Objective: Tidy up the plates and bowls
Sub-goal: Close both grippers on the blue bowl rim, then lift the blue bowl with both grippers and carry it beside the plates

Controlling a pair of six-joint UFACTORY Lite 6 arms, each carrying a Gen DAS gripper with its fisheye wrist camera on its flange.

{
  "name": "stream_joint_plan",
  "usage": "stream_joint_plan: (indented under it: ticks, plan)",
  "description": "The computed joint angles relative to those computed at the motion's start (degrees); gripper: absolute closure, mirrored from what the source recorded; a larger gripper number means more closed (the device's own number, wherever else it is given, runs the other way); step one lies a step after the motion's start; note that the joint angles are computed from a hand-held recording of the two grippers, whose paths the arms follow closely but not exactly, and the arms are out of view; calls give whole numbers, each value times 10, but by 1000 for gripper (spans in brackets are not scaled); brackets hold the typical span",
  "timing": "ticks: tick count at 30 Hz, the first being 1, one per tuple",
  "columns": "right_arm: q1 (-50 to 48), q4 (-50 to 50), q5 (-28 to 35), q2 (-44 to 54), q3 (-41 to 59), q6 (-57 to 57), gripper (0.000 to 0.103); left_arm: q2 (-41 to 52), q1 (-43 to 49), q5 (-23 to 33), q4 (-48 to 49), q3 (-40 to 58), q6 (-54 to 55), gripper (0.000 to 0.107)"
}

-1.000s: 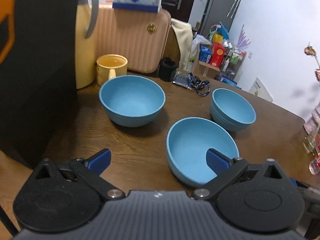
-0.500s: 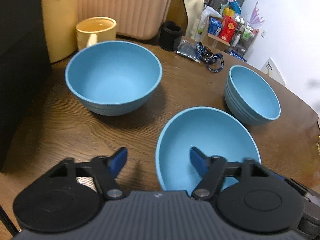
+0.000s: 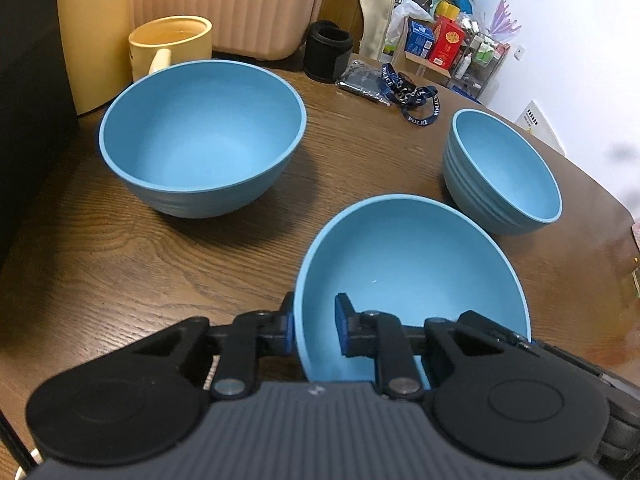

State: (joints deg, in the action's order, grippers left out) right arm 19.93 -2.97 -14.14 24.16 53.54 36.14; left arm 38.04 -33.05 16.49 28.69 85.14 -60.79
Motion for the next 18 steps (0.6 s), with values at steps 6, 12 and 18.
stream_joint_plan:
  ticks: [6, 12, 18]
  plan:
    - [10, 78, -11, -62, -59, -71, 89, -44, -28, 4, 90, -41, -94, 87]
    - [29, 233, -19, -191, -173, -208, 89, -109, -79, 6, 158, -103, -176, 87]
    - [54, 457, -6, -389, -322, -413, 89, -176, -160, 19, 257, -174, -304, 87]
